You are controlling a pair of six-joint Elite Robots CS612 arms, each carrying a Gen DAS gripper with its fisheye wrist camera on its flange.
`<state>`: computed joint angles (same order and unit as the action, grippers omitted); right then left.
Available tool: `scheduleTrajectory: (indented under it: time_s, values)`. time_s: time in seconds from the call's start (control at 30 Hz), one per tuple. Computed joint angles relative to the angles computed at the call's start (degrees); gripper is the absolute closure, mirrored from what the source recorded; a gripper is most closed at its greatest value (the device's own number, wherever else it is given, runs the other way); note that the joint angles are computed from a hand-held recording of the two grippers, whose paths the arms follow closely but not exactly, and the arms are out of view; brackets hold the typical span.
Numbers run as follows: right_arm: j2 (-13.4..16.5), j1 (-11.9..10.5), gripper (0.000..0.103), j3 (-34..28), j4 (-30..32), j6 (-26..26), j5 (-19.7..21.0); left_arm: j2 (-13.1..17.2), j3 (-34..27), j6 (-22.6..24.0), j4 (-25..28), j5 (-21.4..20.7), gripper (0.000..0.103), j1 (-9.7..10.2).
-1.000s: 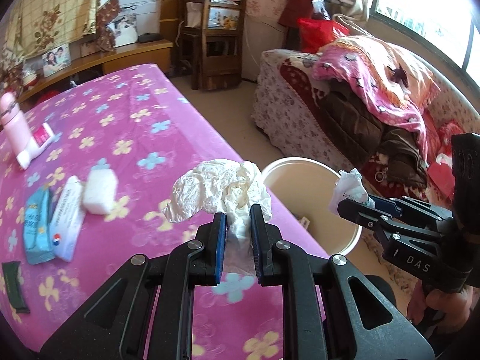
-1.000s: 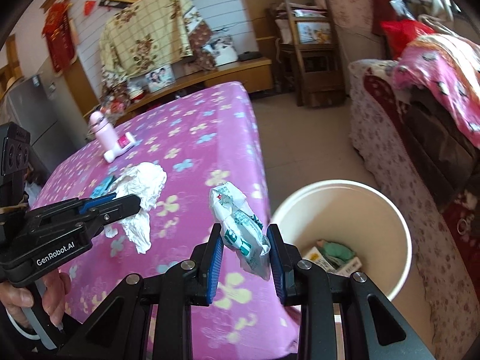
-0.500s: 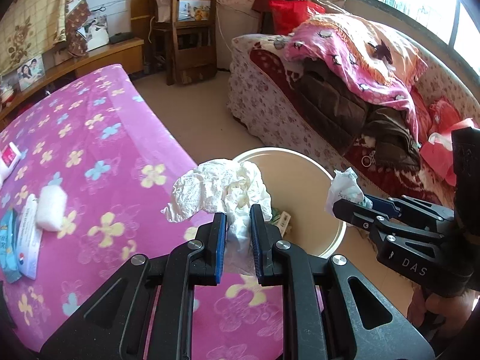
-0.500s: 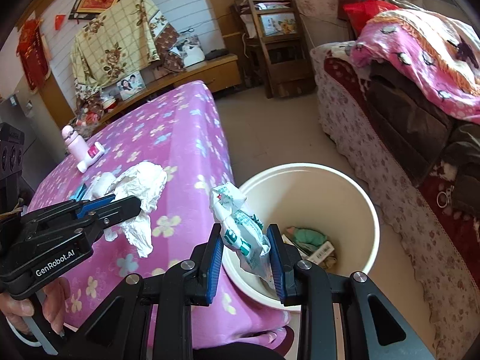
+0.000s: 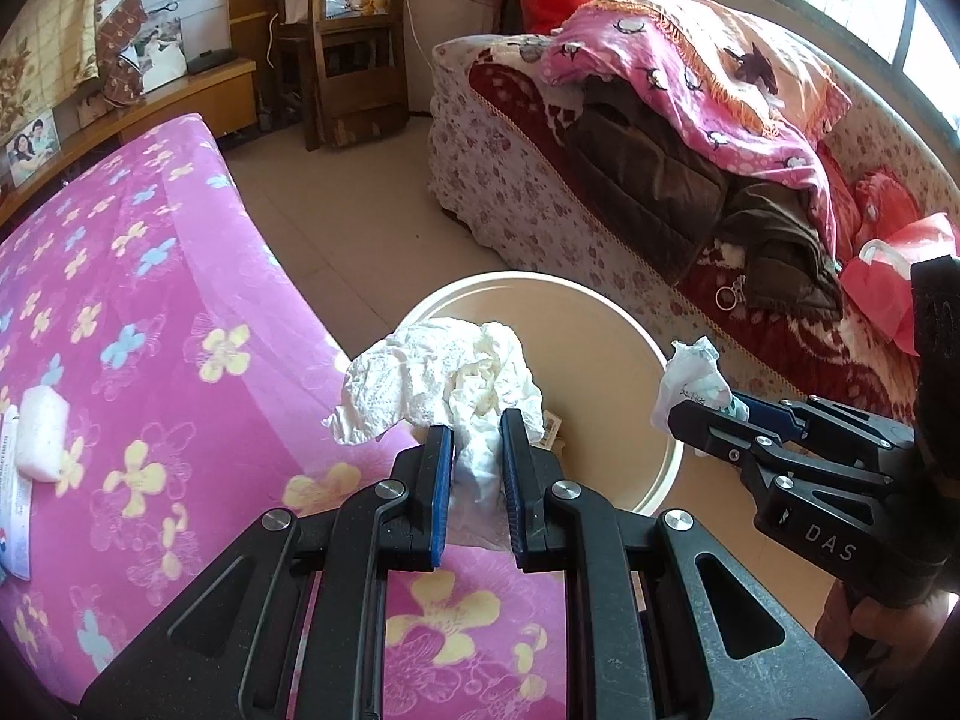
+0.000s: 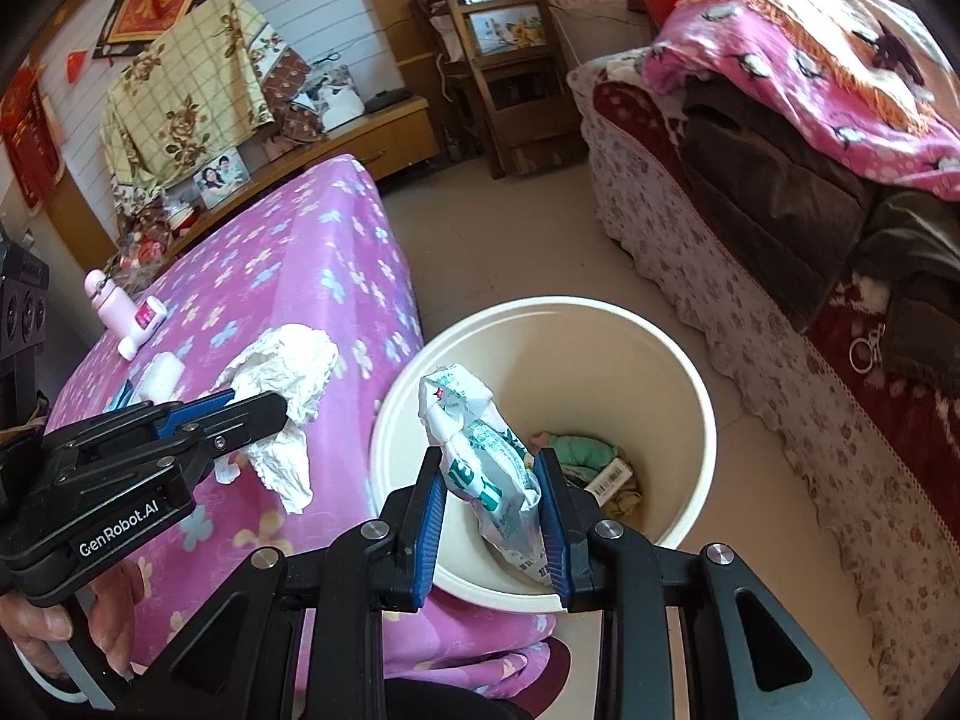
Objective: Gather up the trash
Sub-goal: 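Carry the tissue and wrapper over the white bucket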
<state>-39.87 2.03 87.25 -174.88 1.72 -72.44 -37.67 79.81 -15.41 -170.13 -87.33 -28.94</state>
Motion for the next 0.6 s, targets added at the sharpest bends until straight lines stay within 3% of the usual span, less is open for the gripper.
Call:
scheduleTrajectory:
  time_s: [0.6]
  values:
    - [1.23, -0.11, 0.075, -1.42, 2.12, 1.56, -0.85, 1.63, -2.03, -0.46, 1.38, -1.50, 0.090, 0.18]
